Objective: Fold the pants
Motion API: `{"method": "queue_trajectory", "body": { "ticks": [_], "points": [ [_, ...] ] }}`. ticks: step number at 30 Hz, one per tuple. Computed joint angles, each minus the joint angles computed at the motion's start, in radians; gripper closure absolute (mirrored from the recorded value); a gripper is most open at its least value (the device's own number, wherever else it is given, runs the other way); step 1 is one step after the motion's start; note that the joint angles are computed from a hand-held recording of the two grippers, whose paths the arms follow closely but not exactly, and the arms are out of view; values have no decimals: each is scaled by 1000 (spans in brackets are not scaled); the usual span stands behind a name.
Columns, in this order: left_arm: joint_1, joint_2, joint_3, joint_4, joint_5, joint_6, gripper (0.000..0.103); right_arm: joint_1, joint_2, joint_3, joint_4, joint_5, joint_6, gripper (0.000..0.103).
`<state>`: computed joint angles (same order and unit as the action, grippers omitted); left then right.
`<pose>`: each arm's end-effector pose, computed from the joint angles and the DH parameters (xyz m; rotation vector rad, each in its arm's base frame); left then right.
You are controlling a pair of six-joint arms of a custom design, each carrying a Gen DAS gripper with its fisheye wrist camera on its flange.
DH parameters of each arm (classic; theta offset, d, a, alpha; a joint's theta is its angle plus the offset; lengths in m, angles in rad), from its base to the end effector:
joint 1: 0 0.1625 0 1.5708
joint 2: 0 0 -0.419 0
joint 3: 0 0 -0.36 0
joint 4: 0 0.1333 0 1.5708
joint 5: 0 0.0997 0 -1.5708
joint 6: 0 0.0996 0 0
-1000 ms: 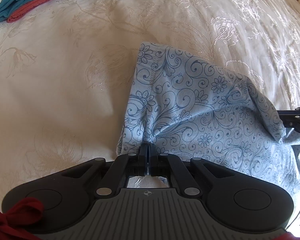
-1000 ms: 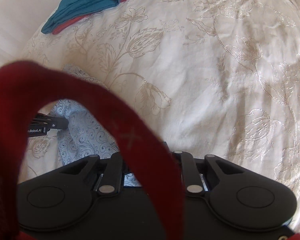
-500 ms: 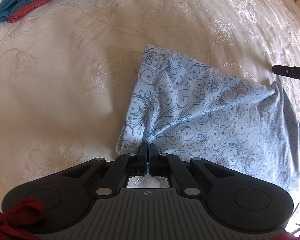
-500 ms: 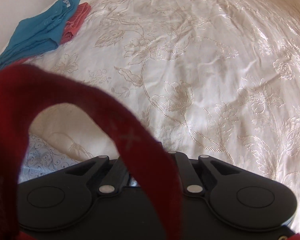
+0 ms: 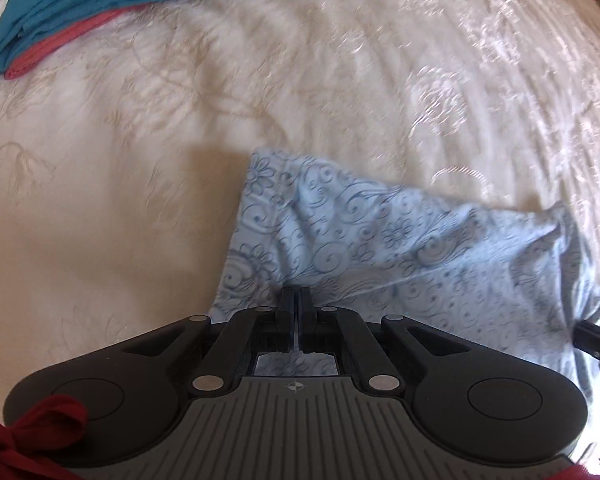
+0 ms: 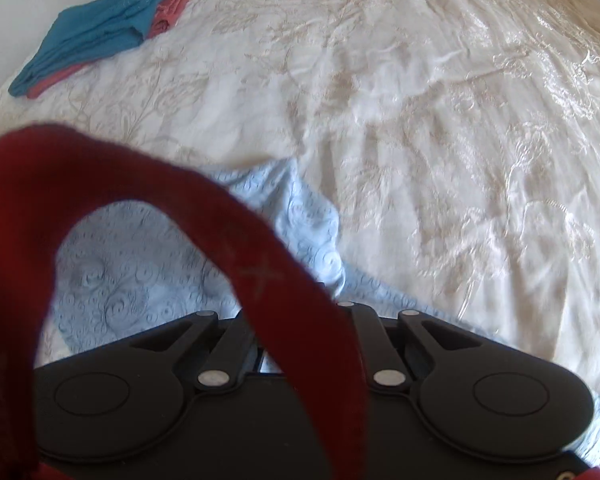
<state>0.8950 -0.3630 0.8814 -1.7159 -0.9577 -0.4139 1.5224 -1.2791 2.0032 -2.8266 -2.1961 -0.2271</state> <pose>-0.3314 -0.7181 0.0207 0.4617 2.3924 -0.0062 0.0499 -0.5201 0.3063 0.0038 -2.4126 0.5415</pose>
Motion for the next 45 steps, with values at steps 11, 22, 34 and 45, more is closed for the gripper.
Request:
{"method": "queue_trajectory", "body": {
  "ticks": [11,22,34,45],
  "points": [
    [-24,-80,134,-2,21,-19,100,-37,-57,37,-164,-21,-45,60],
    [-60,-105,214,10,86,-59,100,-119,-74,7,-76,78,-135,54],
    [-95,-45,174,77,160,-97,100,-123,-99,90,-164,175,-554,72],
    [-85,-49,155,73,116,-159,101,-123,-71,90,-223,159,-630,98]
  ]
}}
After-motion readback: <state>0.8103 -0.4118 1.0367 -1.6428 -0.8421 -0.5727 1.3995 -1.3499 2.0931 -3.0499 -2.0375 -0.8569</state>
